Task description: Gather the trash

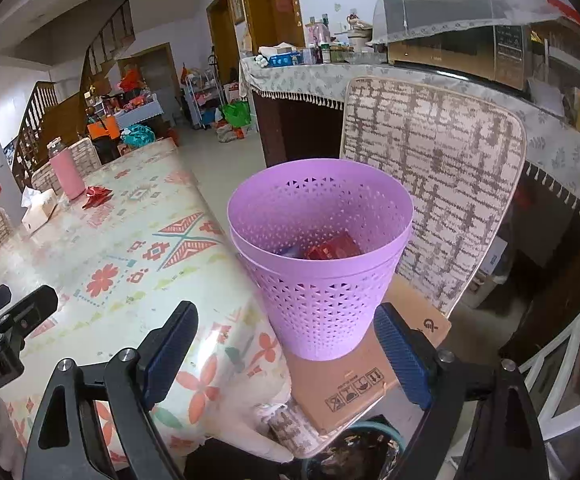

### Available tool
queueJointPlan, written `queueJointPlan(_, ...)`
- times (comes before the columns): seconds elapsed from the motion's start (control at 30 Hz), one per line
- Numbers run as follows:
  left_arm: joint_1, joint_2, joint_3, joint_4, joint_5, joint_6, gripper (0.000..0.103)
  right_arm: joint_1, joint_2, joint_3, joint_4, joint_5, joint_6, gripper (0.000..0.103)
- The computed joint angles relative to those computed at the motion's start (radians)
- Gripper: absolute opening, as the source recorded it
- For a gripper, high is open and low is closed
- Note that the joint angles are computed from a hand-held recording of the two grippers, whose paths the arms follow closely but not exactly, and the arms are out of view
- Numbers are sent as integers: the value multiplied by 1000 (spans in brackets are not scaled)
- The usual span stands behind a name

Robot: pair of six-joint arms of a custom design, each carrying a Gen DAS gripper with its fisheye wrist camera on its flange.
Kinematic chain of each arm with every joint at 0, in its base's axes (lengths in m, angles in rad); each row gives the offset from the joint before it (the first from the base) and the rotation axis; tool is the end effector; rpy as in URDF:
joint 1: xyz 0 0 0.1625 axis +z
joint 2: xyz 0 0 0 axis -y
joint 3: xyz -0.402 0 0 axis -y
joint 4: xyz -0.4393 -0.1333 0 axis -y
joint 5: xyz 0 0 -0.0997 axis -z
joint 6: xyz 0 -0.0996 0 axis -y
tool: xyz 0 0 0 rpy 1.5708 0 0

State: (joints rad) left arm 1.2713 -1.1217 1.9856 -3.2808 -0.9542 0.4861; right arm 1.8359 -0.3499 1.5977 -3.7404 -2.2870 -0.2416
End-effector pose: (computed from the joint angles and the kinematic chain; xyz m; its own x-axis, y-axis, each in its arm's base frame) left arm 0.0093 -0.6170 0.2114 -0.7108 0.1430 -0.6887 0.5968 0.6408 -0.4829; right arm 0.2325 -0.5971 -0.0823 -0.8020 0.1587 0.5759 -0.3607 0.6398 -0.6786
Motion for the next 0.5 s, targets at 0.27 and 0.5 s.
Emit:
queueJointPlan(0.27, 0, 8, -6, 46, -1, -14, 103, -12, -11, 13, 14, 11, 28, 93)
queueJointPlan(0.5, 2, 14, -14, 62, 0, -15, 103, -15, -8, 7, 38, 10, 29, 93)
